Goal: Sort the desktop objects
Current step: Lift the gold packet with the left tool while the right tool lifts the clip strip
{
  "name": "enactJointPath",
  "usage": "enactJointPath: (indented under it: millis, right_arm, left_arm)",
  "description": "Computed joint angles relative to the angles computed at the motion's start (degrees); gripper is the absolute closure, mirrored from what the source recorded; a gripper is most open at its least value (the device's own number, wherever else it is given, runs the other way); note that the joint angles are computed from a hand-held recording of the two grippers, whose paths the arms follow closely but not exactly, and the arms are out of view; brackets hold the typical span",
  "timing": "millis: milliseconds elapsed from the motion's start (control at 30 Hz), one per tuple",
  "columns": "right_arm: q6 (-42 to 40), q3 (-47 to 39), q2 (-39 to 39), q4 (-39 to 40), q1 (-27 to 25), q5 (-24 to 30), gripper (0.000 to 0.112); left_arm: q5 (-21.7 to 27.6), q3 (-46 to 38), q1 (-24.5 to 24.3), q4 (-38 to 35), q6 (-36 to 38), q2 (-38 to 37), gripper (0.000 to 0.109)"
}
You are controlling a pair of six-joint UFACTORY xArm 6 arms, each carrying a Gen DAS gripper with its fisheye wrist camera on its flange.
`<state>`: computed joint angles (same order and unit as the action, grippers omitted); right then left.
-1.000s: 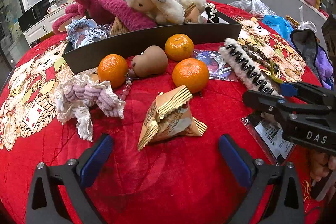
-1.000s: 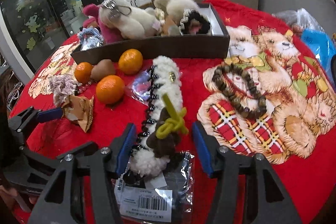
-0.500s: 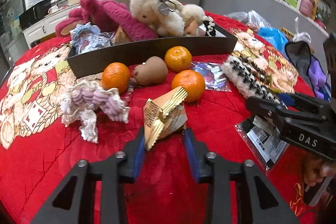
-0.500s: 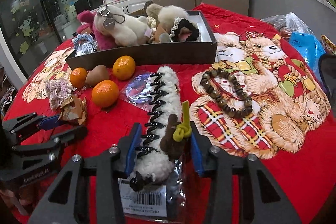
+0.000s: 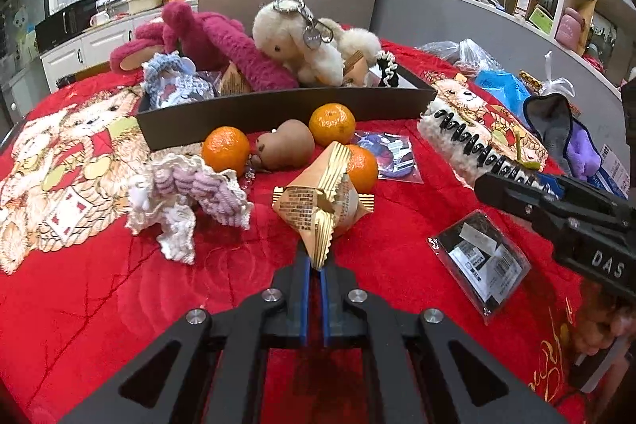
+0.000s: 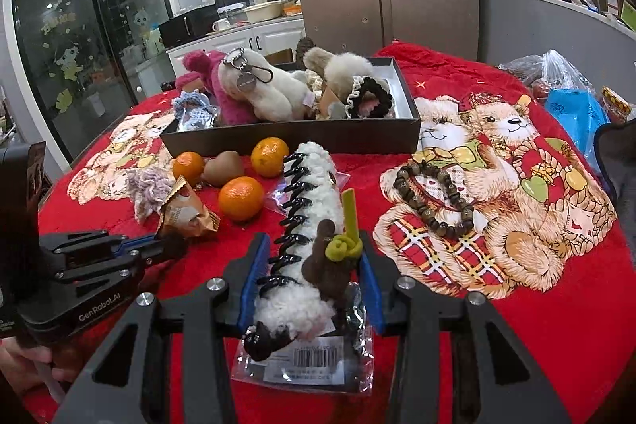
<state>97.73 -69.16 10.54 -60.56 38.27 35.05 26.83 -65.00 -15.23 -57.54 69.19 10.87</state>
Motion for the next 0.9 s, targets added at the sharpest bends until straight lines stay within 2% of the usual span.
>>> enactJointPath:
  millis: [100,267,333,367,467,633,733,900]
  right_arm:
    - [2.19,0.98,-1.28,-2.06,0.04,-0.64,0.069]
    - [5.53,1.63,-2.77,-6.66,0.83,-0.52,0.069]
    - [7.22,1.07,-2.30,-8.21,1.21,-0.37,0.069]
    - [9.09,0.43,-1.86,-9.89,2.12,1.69,0.069]
    - [11.81,-1.22,-0.47,-13.69,3.75,3.80,0.069]
    - [10.38,-2.21,0.92,-12.29,3.56,1.78,0.069]
    - [9.70,-2.15,1.36,-10.96,2.84,-0.38,0.072]
    - [7.56,-2.76,2.19,-9.55,2.98,0.50,0.076]
  left_arm:
    - [0.82,1.16,0.76,-3.10,2.01,-1.70,0.105]
    - [-6.22,4.33,-0.81,-12.03,11.10,-5.27,0.105]
    - [-5.79,4.29,-0.20,-13.08,11.63,-5.54,0.105]
    - [-5.16,3.94,0.29,-13.97,11.75,-5.31,0.104]
    - [-6.34,3.10,0.28,-13.24,10.69,-4.01,0.104]
    - [-4.83,1.87,1.49,-9.69,5.16,-2.16,0.104]
    - [-3.88,1.86,1.82,-10.47,5.85,-2.25,0.104]
    - [-4.75,2.56,1.36,-13.57,9.86,-3.05,0.104]
